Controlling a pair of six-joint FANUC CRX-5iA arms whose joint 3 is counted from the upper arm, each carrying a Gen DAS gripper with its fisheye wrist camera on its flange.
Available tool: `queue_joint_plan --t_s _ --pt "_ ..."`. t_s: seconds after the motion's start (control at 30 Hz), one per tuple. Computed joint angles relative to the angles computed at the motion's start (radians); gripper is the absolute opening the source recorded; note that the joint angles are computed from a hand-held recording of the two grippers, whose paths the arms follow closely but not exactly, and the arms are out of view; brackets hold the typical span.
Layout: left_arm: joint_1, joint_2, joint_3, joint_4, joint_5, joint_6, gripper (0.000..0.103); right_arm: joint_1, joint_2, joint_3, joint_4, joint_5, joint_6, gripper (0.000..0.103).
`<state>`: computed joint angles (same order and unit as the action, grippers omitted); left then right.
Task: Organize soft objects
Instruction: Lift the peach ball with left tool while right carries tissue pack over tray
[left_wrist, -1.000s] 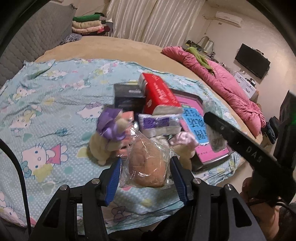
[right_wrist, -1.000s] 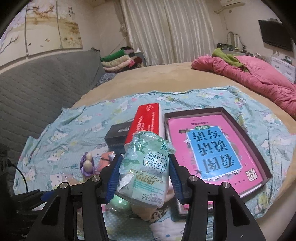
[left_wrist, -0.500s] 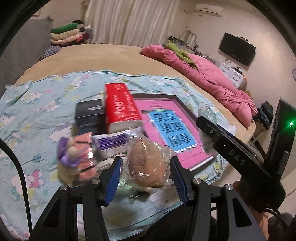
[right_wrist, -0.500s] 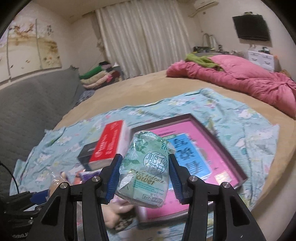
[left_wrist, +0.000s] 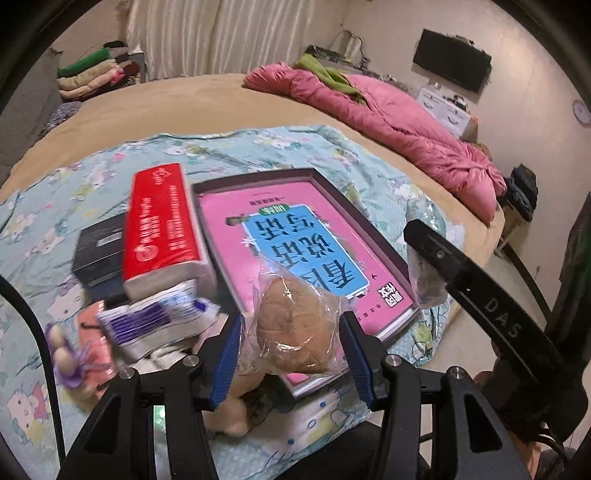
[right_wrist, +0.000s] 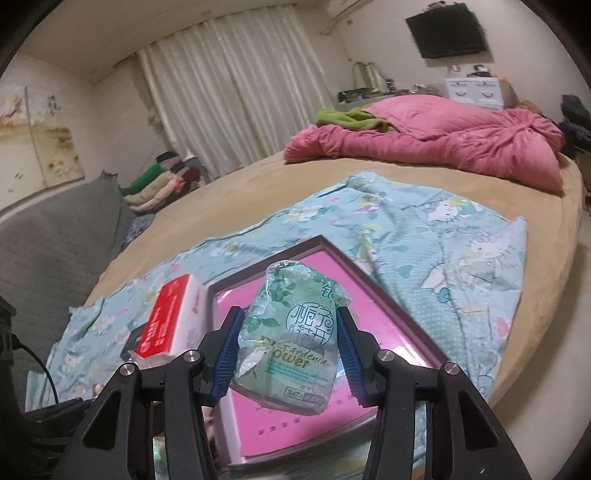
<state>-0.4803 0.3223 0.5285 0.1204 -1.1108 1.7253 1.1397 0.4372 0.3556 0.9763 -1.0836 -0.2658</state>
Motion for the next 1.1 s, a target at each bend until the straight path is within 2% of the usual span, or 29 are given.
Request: queue_joint_plan --t_s 0.3,0.47,0.7,1.1 --pt "-0.034 0.179 0.229 -0.022 -0.176 -0.057 0.053 -0.037 -0.020 -0.049 -0.032 -0.002 -0.047 0.051" --pt "-0.037 0.243 0.308 -0.011 -0.244 -0.088 0.053 -0.052 -0.023 -0.063 -0.072 0.018 -0.047 0.051" --pt "-0.046 0.276 0.335 -0.015 -0.286 -0.104 0.053 -0.068 -0.021 -0.059 -0.149 0.031 -0.010 0.051" --pt "-0.042 0.290 0.335 -0.021 -0.307 -0.101 0.053 -0.083 0.007 -0.019 -0.238 0.050 0.077 0.051"
